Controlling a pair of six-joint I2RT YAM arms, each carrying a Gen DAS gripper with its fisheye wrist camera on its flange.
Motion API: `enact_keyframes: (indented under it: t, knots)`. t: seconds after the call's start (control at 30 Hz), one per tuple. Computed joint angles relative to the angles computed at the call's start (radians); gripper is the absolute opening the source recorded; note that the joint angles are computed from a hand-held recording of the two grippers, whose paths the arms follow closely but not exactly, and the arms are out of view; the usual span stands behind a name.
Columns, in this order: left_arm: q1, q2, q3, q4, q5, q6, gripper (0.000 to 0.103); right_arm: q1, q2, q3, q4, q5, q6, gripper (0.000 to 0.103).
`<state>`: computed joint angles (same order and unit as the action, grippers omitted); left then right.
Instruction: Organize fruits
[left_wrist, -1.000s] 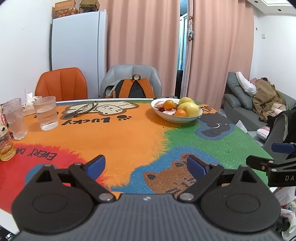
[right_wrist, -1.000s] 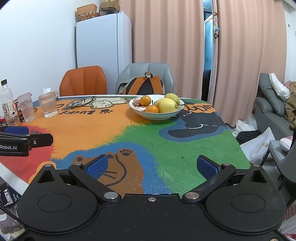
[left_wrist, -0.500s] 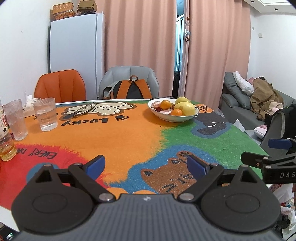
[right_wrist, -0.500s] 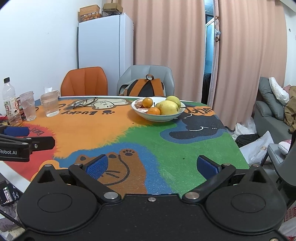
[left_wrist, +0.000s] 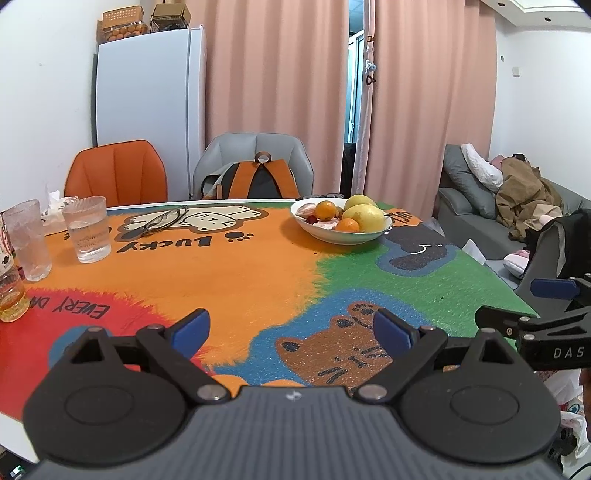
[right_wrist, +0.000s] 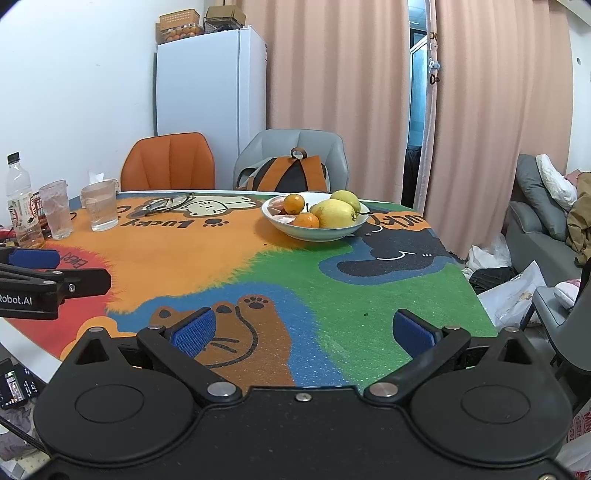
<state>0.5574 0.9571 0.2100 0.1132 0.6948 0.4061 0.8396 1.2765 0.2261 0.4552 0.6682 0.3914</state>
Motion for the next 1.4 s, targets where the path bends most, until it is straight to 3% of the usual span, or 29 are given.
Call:
enact_keyframes:
  t: [1.4]
  knots:
    - [0.004, -0.035, -0.006, -0.018, 0.016, -0.002, 0.095, 0.014, 0.001, 0.007, -0.009, 0.017, -0.01, 0.103]
